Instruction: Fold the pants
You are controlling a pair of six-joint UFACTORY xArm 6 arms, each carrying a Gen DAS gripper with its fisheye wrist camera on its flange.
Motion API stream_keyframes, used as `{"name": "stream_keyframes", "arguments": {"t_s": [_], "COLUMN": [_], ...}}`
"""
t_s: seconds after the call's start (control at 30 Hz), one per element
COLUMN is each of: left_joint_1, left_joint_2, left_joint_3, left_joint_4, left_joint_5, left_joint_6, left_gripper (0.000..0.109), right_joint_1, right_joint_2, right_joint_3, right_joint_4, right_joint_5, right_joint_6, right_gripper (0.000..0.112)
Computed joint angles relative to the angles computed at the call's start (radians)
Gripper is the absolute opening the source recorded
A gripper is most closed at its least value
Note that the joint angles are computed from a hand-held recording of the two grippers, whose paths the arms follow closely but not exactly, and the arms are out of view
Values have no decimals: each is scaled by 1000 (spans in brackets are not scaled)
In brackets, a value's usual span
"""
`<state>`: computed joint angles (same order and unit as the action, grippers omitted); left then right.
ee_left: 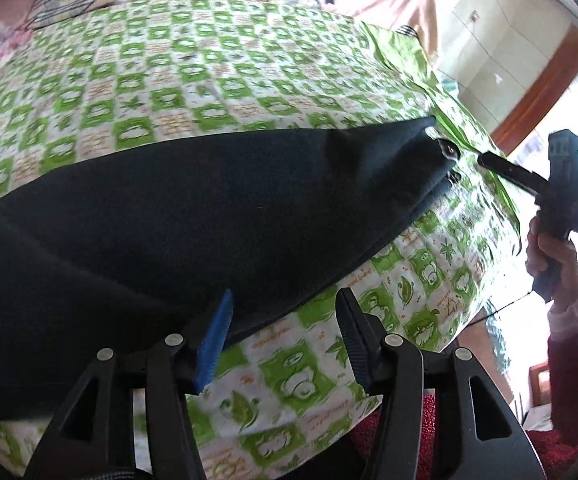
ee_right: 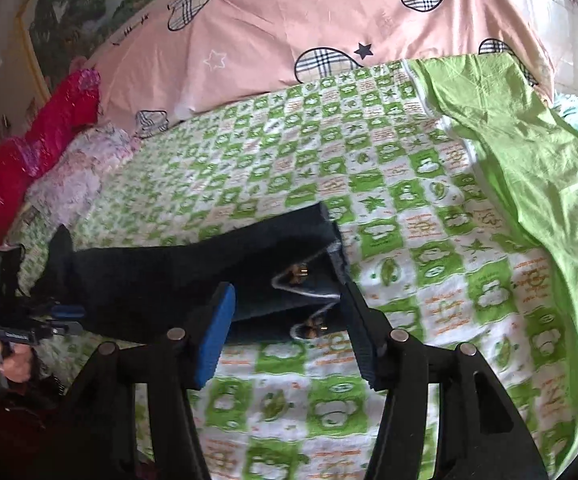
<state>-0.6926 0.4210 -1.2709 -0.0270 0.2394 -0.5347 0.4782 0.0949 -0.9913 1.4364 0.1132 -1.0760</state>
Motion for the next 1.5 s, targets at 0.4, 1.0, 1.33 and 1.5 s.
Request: {"name": "stream_keyframes", "arguments": {"t_s": [0.4, 1.0, 1.33, 1.5], "left_joint_1": [163, 378, 350, 340], "left_joint_2": [-212, 102, -62, -331], "left_joint_3": [122, -439, -165, 200], "left_joint_4": [336, 146, 249, 347], "left_joint_5": [191, 837, 665, 333], "left_joint_6": [-450, -275, -324, -534], "left_gripper": [71, 67, 5, 4], "right_joint_1": [137, 267, 306, 327], "right_joint_2": [264, 664, 773, 695], "right_joint_3": [-297, -871, -1009, -909], "right_joint_4": [59, -378, -555, -523], "right_joint_5": [297, 554, 567, 494], "right_joint_6": [-31, 273, 368, 278], "right_gripper": [60, 61, 26, 10]}}
